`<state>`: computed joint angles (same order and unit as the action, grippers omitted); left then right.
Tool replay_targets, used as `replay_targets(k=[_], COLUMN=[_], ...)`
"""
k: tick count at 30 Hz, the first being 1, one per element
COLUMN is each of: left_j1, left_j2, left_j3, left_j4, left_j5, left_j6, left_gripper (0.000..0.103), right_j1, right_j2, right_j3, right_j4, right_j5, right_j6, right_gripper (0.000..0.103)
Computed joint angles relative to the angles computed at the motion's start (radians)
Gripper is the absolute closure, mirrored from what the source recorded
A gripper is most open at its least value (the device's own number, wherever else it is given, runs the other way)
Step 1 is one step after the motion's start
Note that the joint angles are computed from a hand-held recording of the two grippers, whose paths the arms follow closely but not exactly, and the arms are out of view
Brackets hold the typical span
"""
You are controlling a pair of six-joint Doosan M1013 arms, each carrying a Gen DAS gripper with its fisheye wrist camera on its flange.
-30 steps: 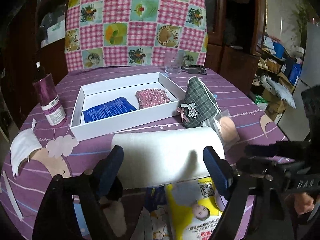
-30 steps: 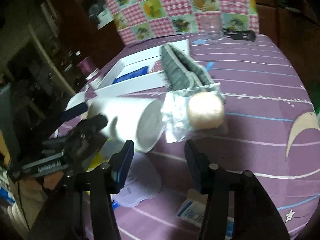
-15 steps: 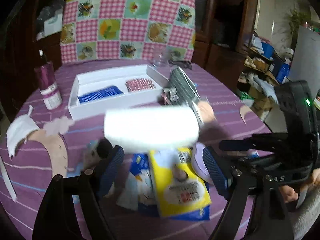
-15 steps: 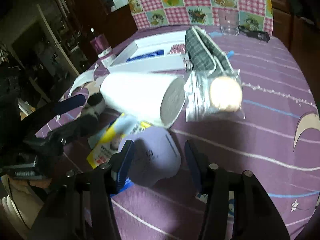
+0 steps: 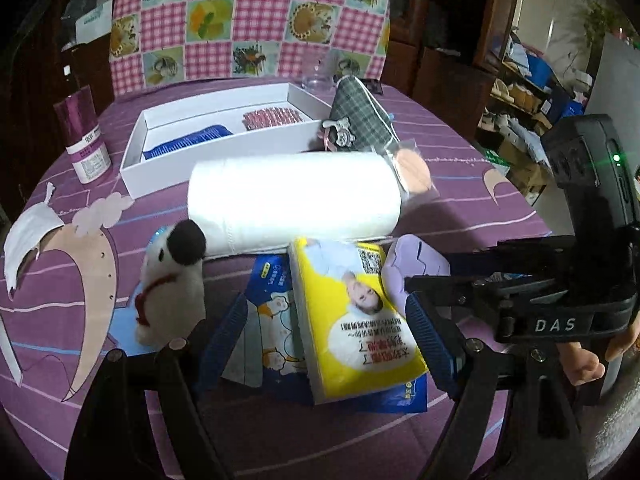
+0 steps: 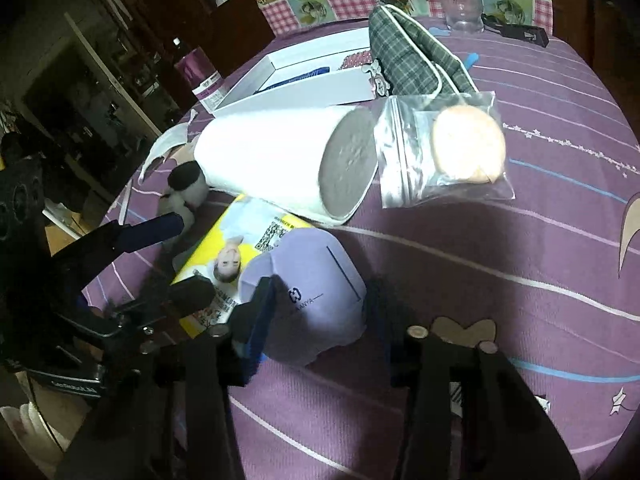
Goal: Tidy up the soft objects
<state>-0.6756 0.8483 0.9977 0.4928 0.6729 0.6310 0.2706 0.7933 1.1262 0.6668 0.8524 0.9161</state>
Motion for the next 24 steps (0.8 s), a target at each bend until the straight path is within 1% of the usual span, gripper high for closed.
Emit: replay_targets(k=[2,5,8,12,14,16,20,22,24], left_j1=[-0.001,-0.002,-0.006,-0.009,-0.010,-0.014,-0.022,-0.028,-0.025], left_j2=[0.003,0.008,0.015,0.024,0.031,0.037,0.039,0.052,0.074], left_j3=[-0.002,-0.011,-0.022,-0.043,-0.057,-0.067,-0.079,-0.112,-0.165], left_j4=[0.005,-0.012,-0.008,-0.002,-0.001,0.019,0.056,0.068,0.027], left_j5=[0.005,0.004,0.015,0.039,0.061,0.082,0.099,0.140,0.185], left_j6=[0.000,0.024,0.043,0.051,0.054,0.049,0.044,0.056,0.095], left_gripper=[0.021,0.021,0.021,0.021,0.021,0.021,0.021,0.020,0.020], right_j1=[0.004,0.002,-0.005,-0.015,-0.018,-0.023,-0.028,-0.029,-0.029], right_j2=[-0.003,-0.004,-0.011,-0.026,-0.031,-0.030,-0.034,-0.036,-0.035], right_j3=[0.005,0.005,0.015,0.033,0.038,0.036,0.041,0.044,0.042], right_j4=[-0.013,-0.003,0.041,0.080,0.071,0.072,0.080,0.084,0.079], right_j5=[-0.013,-0.013,-0.016,-0.050,-0.075,-0.083,-0.106,-0.113,-0.116], right_j6=[0.000,0.000,-0.024,-0.037,-0.013,0.019,0.042,0.046,0.059], right_gripper=[0.071,0.079,0.085,0.087,0.087,0.087,0.087,0.087,0.087])
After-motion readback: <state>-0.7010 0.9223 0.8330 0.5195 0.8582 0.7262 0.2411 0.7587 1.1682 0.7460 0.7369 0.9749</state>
